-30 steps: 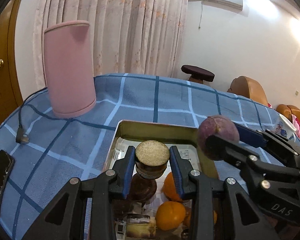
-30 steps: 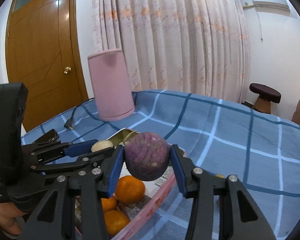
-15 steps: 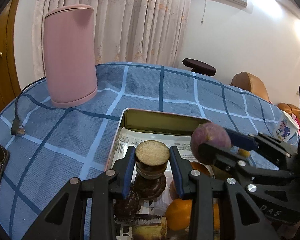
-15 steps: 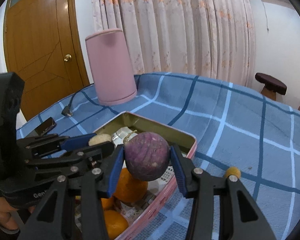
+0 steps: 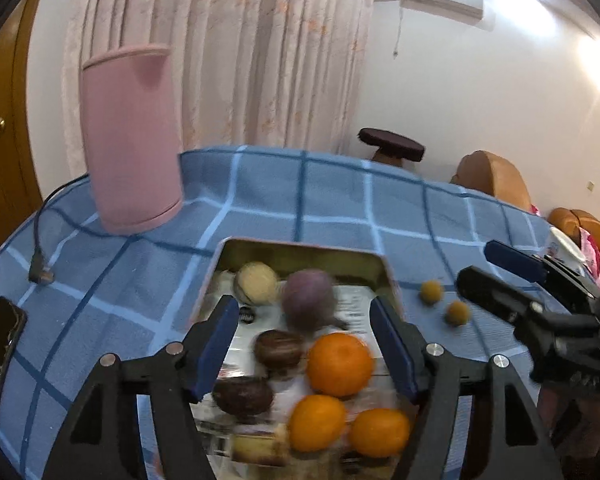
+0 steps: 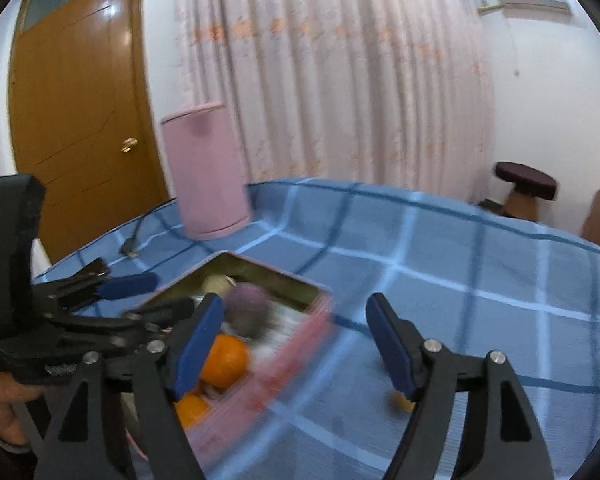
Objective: Organize fruits
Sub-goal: 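Release the fruit half from the left gripper while the right releases the purple fruit, then grasp a small yellow fruit with the left gripper while the right grasps another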
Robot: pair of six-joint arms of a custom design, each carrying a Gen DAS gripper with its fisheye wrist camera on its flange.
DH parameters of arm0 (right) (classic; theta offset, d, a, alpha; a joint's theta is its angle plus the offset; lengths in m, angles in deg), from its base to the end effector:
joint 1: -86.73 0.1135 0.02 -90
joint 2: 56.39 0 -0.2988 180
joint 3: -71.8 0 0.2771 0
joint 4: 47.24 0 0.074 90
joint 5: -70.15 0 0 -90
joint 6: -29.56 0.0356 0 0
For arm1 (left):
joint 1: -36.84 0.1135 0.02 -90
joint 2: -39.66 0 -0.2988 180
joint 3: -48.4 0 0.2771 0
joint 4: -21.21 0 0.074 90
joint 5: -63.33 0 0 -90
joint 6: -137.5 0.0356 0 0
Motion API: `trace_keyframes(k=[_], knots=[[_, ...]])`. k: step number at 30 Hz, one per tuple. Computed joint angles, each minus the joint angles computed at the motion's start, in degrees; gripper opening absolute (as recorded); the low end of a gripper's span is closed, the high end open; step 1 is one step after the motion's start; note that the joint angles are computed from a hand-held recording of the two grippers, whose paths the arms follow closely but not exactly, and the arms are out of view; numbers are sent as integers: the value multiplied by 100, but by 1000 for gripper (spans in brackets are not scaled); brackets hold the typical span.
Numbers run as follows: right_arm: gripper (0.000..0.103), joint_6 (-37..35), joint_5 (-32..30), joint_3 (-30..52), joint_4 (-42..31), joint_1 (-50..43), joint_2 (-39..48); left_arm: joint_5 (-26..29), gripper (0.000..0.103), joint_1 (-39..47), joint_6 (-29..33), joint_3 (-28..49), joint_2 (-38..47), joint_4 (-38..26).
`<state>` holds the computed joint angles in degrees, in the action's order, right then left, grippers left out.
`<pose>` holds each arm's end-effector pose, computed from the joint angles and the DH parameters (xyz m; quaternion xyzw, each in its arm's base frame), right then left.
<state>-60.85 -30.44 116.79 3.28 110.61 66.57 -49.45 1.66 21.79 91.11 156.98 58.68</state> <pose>0.3055 0.1424 0.0430 -0.2259 0.8219 0.1824 0.4901 0.2661 -0.1707 0.0473 -0.0151 0.8821 -0.0686 0.4658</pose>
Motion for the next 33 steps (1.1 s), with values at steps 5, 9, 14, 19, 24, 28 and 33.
trace_keyframes(k=[5, 9, 14, 19, 24, 28, 33], knots=[[78, -91, 244, -195, -139, -768, -87, -115, 73, -433, -41, 410, 168, -270], [78, -9, 122, -65, -491, -1087, -20, -160, 73, -653, -69, 752, 314, -601], [73, -219, 137, 401, -1215, -755, 163, -266, 73, -767, -73, 875, 304, -796], [58, -270, 52, 1164, -2354, -665, 505, -363, 73, -790, -15, 992, 272, -995], [30, -301, -424, 1482, -2899, -856, 685, -351, 73, -844, -8, 1282, 374, -1241], [30, -227, -465, 1204, -2521, -1062, 580, -319, 73, -938, 27, 1651, 537, -1546], [30, 152, -553, 857, -1917, -1744, 423, -367, 73, -1071, 248, 2501, 917, -2198]])
